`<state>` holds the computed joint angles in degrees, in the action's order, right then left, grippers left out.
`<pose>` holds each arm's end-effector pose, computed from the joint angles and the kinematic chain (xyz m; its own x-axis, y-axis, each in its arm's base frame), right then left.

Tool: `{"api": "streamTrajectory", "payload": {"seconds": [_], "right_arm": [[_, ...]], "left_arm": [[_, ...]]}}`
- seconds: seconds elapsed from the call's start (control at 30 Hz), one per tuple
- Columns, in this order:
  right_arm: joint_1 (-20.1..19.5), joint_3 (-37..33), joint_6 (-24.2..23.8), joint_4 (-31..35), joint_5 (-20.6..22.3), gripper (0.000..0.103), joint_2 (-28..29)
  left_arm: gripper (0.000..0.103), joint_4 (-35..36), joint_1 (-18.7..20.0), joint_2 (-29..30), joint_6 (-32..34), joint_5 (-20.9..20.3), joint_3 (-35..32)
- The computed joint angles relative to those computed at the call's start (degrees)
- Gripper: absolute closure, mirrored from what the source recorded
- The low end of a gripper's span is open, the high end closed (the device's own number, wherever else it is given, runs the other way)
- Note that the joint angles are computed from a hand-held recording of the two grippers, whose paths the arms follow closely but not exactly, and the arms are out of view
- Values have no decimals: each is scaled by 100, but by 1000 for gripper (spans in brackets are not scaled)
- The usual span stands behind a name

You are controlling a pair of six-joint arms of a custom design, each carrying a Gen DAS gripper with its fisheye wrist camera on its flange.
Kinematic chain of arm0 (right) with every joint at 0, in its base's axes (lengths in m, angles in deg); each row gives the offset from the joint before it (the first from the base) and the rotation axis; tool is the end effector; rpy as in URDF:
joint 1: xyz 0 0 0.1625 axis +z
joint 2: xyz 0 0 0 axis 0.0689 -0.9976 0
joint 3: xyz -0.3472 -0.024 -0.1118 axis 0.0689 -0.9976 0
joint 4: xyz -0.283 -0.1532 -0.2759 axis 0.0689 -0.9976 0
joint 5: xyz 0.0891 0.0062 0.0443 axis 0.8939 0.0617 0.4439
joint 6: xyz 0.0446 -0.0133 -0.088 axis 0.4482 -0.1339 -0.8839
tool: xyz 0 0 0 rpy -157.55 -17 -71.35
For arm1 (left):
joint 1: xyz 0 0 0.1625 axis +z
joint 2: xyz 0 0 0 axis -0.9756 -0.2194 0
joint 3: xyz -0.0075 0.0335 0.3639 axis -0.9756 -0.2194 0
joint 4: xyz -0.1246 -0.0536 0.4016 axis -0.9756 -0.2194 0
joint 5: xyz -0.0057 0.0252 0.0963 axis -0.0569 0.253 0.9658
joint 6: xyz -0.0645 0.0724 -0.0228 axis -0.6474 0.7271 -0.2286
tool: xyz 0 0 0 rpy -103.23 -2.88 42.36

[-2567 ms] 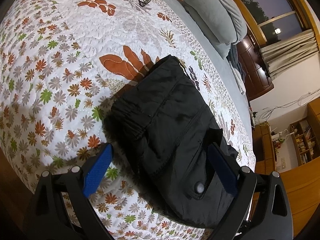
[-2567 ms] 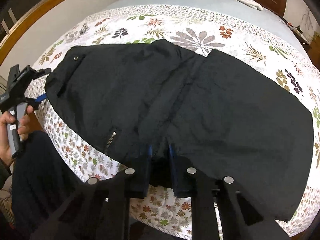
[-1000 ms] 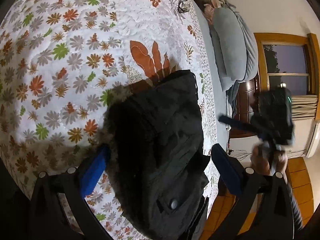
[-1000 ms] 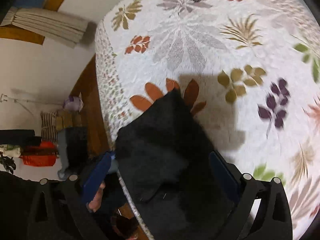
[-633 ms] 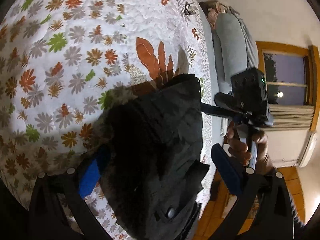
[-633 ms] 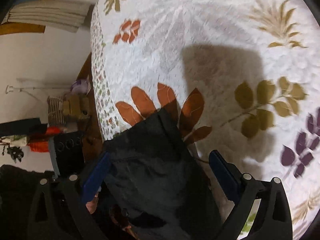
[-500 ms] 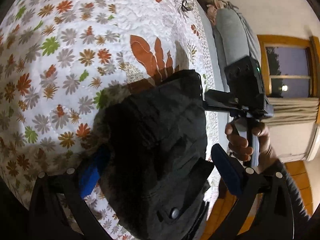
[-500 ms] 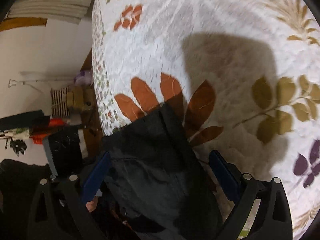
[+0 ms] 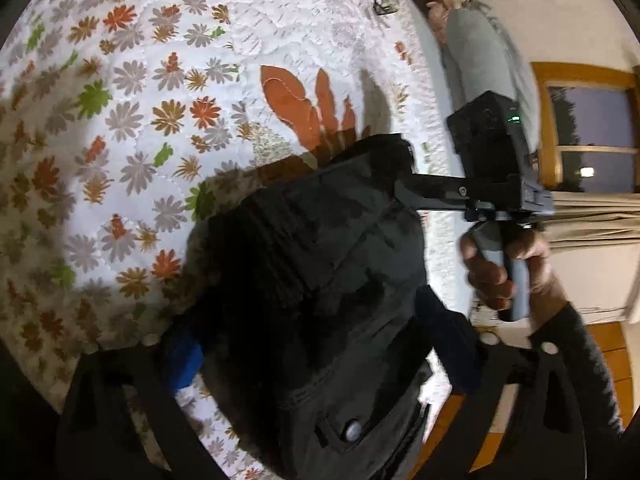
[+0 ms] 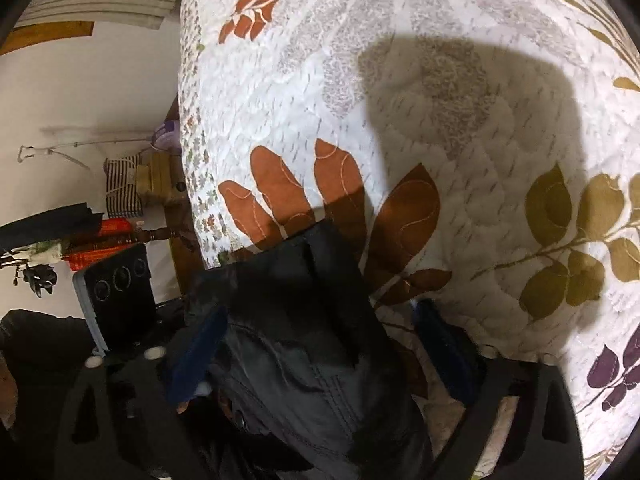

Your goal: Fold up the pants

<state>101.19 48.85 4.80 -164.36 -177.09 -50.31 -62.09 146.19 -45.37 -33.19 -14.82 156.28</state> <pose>0.2796 -0.5662 -0.0494 -0.8522 -0.5154 -0.0903 -0.4427 0.6183 0.6494 0.0444 -0.3188 0.2795 -0.9086 -0.3890 0.1520 -0.4132 0.7843 -0.4627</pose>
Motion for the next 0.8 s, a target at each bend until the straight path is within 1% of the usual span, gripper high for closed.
{"api": "streamTrajectory", "payload": {"seconds": [0.03, 0.07, 0.1, 0.13, 0.17, 0.23, 0.3, 0.4, 0.47, 0.63, 0.8], "right_arm": [[-23, -34, -10, 32, 58, 28, -12], [-47, -56, -20, 70, 160, 44, -16], [-51, -57, -45, 91, 205, 47, -28], [-40, 10, -90, 58, 163, 48, -63], [-26, 12, -103, 62, 129, 50, -53], [-6, 39, -100, 26, 78, 52, -52], [10, 65, -128, 2, 46, 61, -77], [42, 106, -115, -35, 10, 71, -174], [94, 145, -119, -43, -39, 72, -272], [255, 224, -57, -63, -132, 73, -499], [400, 378, -2, -114, -174, 74, -828]], "left_arm": [[33, 190, -89, -19, -105, 172, -42], [39, 230, -132, 45, -168, 239, -81], [53, 279, -100, 50, -156, 210, -105], [55, 321, -61, 89, -116, 163, -142], [57, 365, -60, 107, -97, 183, -169], [63, 459, -107, 100, -76, 208, -211], [68, 484, -130, 126, 0, 197, -266], [71, 450, -224, 224, 29, 224, -315], [73, 456, -267, 234, 44, 226, -330], [76, 412, -463, 293, 97, 282, -404], [77, 569, -887, 180, 24, 487, -453]]}}
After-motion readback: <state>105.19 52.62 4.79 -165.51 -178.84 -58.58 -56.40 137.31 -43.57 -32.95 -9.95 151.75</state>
